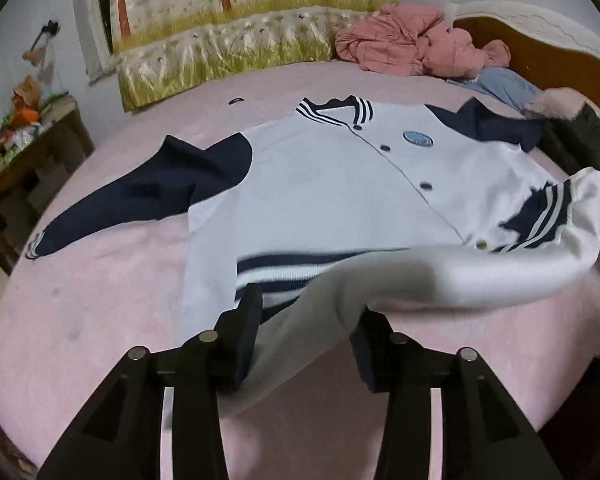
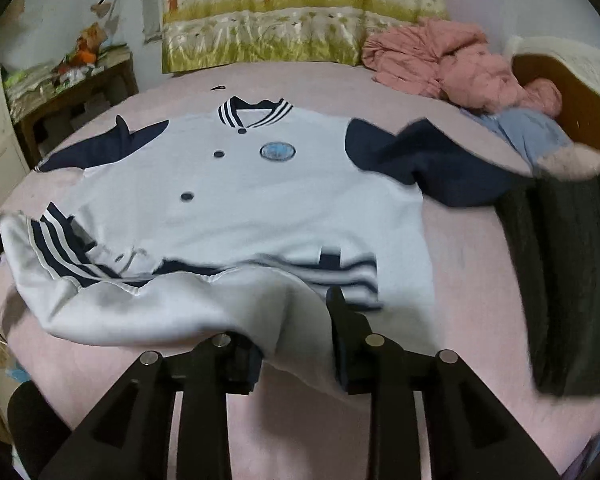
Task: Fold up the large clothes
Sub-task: 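Grasp the folded edge with both tools and fold it toward the collar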
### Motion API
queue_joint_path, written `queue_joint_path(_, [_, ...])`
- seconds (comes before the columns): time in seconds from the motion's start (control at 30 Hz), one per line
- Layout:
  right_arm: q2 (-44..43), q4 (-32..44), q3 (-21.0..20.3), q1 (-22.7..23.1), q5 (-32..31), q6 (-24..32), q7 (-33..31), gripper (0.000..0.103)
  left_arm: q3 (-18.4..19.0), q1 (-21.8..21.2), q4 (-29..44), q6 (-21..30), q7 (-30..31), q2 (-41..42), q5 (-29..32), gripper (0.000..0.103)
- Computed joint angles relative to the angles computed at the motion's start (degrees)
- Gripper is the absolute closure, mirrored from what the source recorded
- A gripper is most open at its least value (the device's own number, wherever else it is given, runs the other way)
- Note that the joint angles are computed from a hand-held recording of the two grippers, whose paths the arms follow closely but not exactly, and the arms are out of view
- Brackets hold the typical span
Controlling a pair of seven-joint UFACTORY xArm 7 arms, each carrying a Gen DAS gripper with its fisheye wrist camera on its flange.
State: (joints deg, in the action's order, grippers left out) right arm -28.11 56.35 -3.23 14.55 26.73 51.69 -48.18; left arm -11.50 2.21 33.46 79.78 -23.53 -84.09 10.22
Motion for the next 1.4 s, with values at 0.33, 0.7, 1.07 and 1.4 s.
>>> queue_joint_path(0.33, [22.0,18.1,7.2,0.1,-4.9,-2.9,7.2,0.074,14.5,7.8,-5.7,-20.5,2.9,13.4,3.8,0.066])
queue_joint_path(0.7, [25.5,16.4,8.4,-2.0,0.0,-19.2,11.0,0.008,14.2,16.2,-11.5,-39.0,4.5,14.4,1.2,0.075])
queue_joint_path(1.07, [28.2,18.9,5.7,-7.2,11.3,-6.6,7.4,0.008,19.6,18.4,-13.9,-34.2,6.0,6.1,-5.3,0.018])
queue_joint_path(1.4, [23.2,10.6,7.2,-4.5,29.9,-25.1,-7.1,0.097,20.7,17.0,-15.3,-33.2,10.3,0.6,-9.3,0.09])
